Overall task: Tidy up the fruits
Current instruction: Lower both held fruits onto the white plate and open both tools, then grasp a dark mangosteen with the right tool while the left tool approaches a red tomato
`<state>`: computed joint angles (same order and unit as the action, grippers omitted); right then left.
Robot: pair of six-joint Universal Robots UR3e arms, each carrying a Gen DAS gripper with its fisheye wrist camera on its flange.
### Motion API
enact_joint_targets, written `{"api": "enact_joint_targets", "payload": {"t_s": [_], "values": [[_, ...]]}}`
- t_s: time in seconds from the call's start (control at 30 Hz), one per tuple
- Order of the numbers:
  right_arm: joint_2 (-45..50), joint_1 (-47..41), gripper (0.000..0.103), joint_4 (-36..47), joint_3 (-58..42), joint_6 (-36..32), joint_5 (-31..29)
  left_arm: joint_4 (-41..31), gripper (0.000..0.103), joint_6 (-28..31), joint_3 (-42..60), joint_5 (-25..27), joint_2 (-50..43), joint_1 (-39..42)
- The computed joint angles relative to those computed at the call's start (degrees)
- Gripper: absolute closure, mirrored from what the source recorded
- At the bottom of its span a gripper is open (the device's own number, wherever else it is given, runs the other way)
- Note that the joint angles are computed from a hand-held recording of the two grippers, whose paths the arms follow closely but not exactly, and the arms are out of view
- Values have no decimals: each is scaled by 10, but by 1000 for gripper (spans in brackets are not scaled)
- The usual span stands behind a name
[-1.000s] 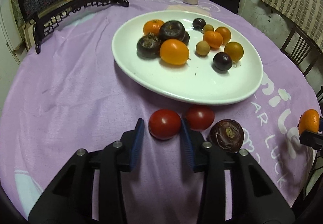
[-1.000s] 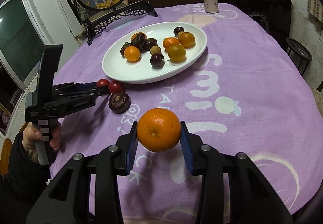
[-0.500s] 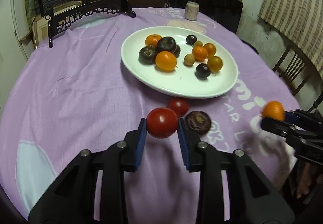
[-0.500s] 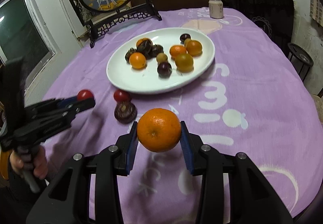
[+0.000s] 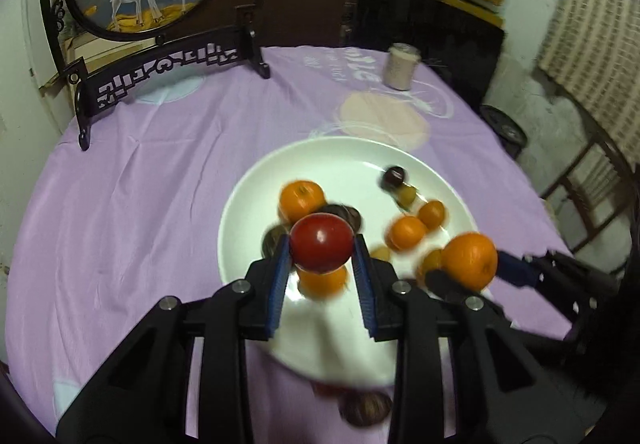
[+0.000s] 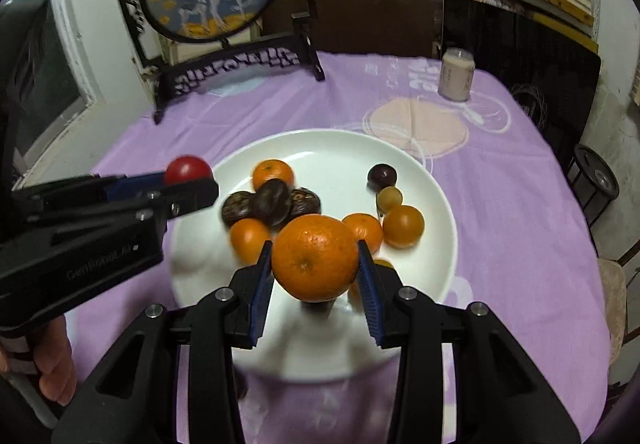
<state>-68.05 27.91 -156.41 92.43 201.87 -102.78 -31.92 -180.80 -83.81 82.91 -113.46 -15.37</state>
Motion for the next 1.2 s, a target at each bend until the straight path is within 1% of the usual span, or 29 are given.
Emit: {"api": "enact_joint_targets", "payload": {"t_s": [0.03, 0.1, 0.23, 0.33, 0.37, 0.4, 0.43, 0.47, 0.5, 0.53, 0.63, 0.73, 0.77, 0.87, 0.93, 1.03, 1.13, 1.2], "values": [[10, -10, 63, 0, -4, -2, 15, -10, 72, -4, 19, -2, -17, 2], [21, -19, 63, -5, -5, -7, 29, -10, 72, -4, 27, -12, -33, 7], [36, -33, 63, -13, -8, -12, 44, -5, 72, -5, 37, -14, -52, 10], [43, -35, 63, -18, -11, -15, 44, -5, 71, -1, 51, -16, -68, 7], [45, -33, 61, -19, -13, -17, 42, -8, 71, 1, 59, -19, -76, 6], [49, -32, 54, -24, -15, -19, 38, -10, 69, 0, 64, -23, -81, 7], [53, -27, 39, -42, -12, -20, 19, -7, 52, -2, 62, -27, -81, 9], [55, -20, 38, -58, -8, -21, -7, 2, 33, -8, 52, -30, -77, 12], [55, -14, 38, -60, -9, -23, -29, 19, 28, -16, 32, -34, -64, 17], [47, -12, 38, -58, -3, -20, -42, 28, 28, -20, 18, -39, -53, 21], [-4, -16, 38, -66, 46, 5, -33, 41, 28, -23, -42, -63, 4, 42], [-67, 6, 37, -53, 98, 24, -49, 59, 25, -15, -135, -69, 84, 61], [-85, 18, 33, -52, 116, 32, -58, 77, 24, -9, -185, -70, 122, 68], [-141, 63, 33, -59, 180, 66, -72, 119, 21, 4, -313, -74, 219, 89], [-165, 94, 33, -59, 207, 90, -82, 126, 21, 13, -369, -88, 265, 104], [-176, 131, 33, -35, 205, 111, -104, 126, 21, 27, -436, -106, 326, 123], [-168, 160, 33, -11, 181, 120, -130, 118, 21, 37, -462, -111, 360, 129], [-159, 171, 33, 0, 170, 123, -133, 115, 21, 38, -470, -114, 374, 131]]}}
